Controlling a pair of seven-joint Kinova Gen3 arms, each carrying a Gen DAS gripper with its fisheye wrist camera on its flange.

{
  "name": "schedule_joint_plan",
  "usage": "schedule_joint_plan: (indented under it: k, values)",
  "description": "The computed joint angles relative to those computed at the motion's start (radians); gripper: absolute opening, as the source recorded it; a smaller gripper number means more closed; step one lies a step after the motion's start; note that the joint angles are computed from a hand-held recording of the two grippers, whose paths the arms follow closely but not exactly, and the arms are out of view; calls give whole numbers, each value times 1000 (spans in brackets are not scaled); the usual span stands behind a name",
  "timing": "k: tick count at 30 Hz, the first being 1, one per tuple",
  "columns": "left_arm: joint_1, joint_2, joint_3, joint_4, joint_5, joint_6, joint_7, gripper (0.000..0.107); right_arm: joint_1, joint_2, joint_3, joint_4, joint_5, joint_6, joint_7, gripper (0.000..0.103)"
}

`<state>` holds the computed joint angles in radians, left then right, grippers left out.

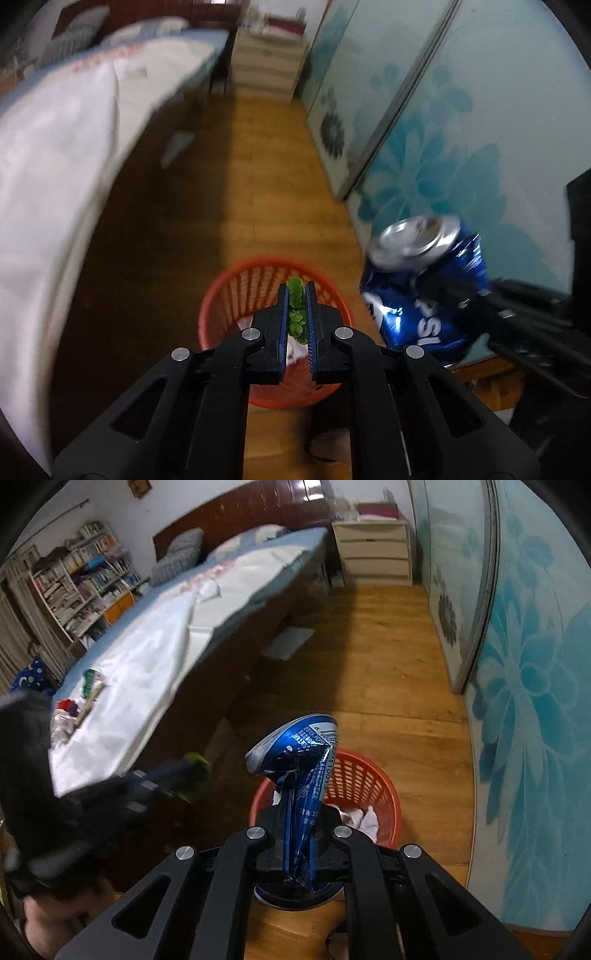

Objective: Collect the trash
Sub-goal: 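Carry the can and cap to the red wastebasket and open both tools, then move both tools back over the remaining trash on the bed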

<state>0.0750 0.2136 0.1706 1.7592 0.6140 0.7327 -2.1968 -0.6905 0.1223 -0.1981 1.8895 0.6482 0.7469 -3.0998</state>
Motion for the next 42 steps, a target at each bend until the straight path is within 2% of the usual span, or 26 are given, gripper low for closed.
schedule_joint_plan:
  k: [5,7,8,9,10,11,12,13,14,18,22,27,30,33,35,37,39,42]
  values:
    - [49,63,3,-26,-92,-12,71,9,36,42,23,-1,-76,-42,52,11]
    - [55,72,2,-27,-114,-24,101,15,32,51,37,-5,-83,-31,43,11]
    - [51,76,7,-31,-115,-21,112,29,30,52,41,-4,-81,-30,41,12]
    - [57,70,7,-30,-114,-22,129,54,26,52,44,-7,-77,-20,42,12]
    - [45,61,12,-21,-102,-33,130,65,22,52,45,-10,-75,-11,41,13]
    - [30,45,17,-5,-79,-49,118,70,18,47,48,-6,-65,-13,25,14]
    - [19,33,20,4,-66,-53,108,71,13,41,48,-2,-57,-11,11,19]
    - [17,30,18,2,-66,-48,107,71,7,34,47,2,-44,-7,-9,40]
    - [14,23,15,5,-66,-46,106,73,1,26,47,9,-24,-7,-36,56]
    - [-21,-20,3,24,-14,-35,75,74,-8,13,27,11,24,-26,-88,56]
    - [-80,-119,-37,73,101,-18,-20,74,-43,28,11,-31,95,-37,-122,56]
    - [-143,-276,-162,141,255,40,-177,81,-126,80,8,-126,209,-35,-173,57]
    - [-154,-375,-269,182,304,54,-295,85,-194,144,17,-218,270,-20,-176,59]
    - [-174,-440,-372,209,319,74,-395,86,-274,216,33,-324,301,37,-122,59]
    - [-189,-458,-427,218,319,86,-450,86,-347,261,57,-388,330,108,-110,59]
    - [-207,-459,-469,221,320,94,-494,86,-433,303,89,-442,367,189,-101,59]
    - [-234,-454,-506,229,332,99,-533,86,-479,331,88,-487,378,250,-92,59]
    - [-288,-440,-542,233,341,120,-570,86,-525,354,93,-536,376,279,-62,59]
